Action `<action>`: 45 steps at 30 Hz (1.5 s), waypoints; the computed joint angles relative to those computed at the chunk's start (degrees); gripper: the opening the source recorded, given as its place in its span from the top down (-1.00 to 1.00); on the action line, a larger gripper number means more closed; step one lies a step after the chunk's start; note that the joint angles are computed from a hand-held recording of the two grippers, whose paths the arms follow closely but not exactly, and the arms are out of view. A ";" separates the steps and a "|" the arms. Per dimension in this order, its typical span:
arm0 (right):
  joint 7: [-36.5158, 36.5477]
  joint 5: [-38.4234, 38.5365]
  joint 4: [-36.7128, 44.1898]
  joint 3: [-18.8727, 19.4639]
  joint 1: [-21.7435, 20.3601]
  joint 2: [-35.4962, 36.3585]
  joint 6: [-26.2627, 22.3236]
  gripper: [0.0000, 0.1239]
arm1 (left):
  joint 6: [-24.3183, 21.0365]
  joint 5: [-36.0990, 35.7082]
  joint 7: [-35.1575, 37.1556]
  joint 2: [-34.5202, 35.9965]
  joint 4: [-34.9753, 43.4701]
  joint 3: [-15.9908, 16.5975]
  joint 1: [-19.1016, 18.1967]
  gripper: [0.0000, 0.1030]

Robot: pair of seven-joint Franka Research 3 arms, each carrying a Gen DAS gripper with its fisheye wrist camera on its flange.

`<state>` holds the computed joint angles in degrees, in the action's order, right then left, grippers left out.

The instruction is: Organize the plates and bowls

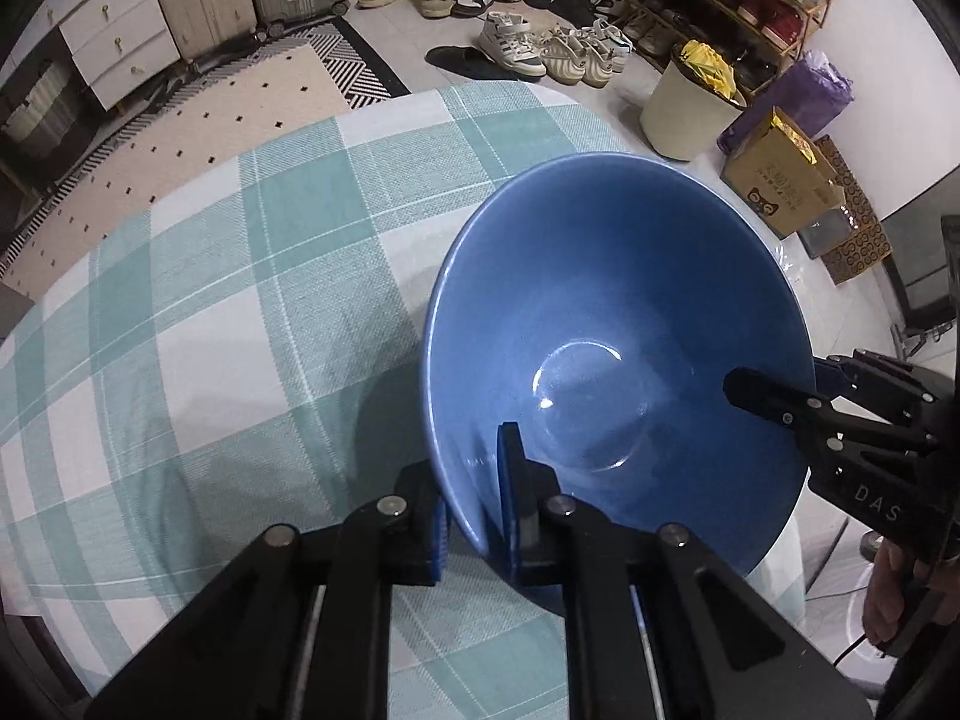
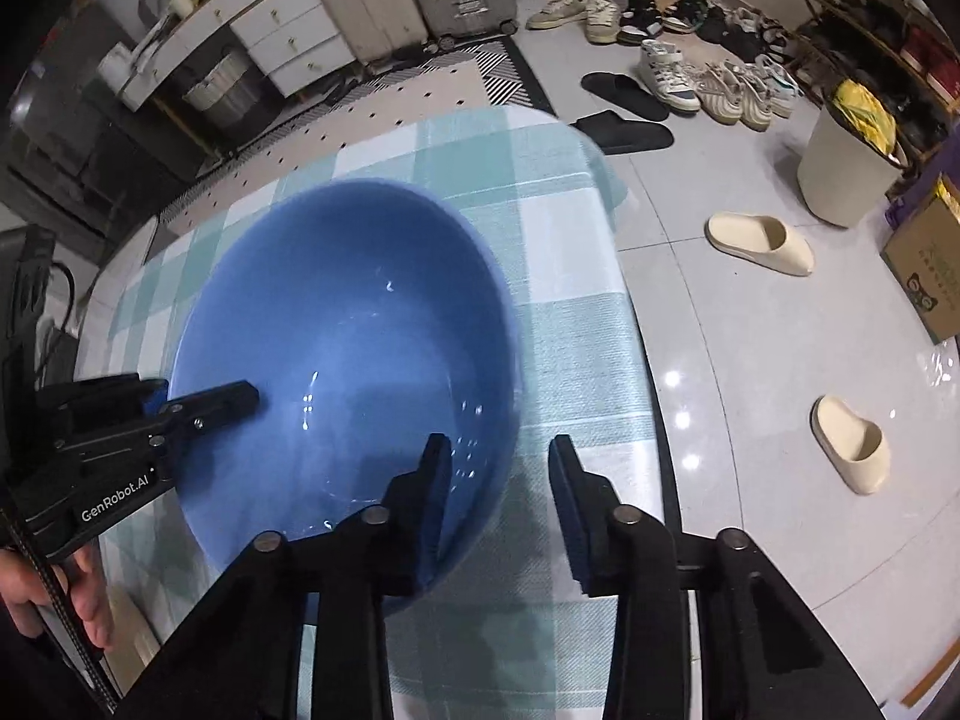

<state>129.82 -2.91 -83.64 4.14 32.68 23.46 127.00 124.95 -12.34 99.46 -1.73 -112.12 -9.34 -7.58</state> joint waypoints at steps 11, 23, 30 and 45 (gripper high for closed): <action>0.70 -3.39 2.94 0.21 3.19 0.37 -6.10 0.76 | 2.15 -0.60 0.84 -6.43 -6.78 1.35 -0.59 0.78; 3.42 -7.00 1.13 1.83 6.22 -3.13 -8.61 0.76 | 2.26 -0.69 2.20 -15.63 -15.14 3.66 -1.98 0.75; 3.87 -7.81 1.54 2.61 7.54 -2.93 -10.47 0.76 | 2.94 0.94 1.10 -18.36 -19.37 4.14 -2.58 0.74; 4.58 -7.49 0.92 2.28 8.02 -1.85 -10.07 0.76 | 2.98 -1.14 2.67 -20.04 -21.11 5.50 -3.67 0.71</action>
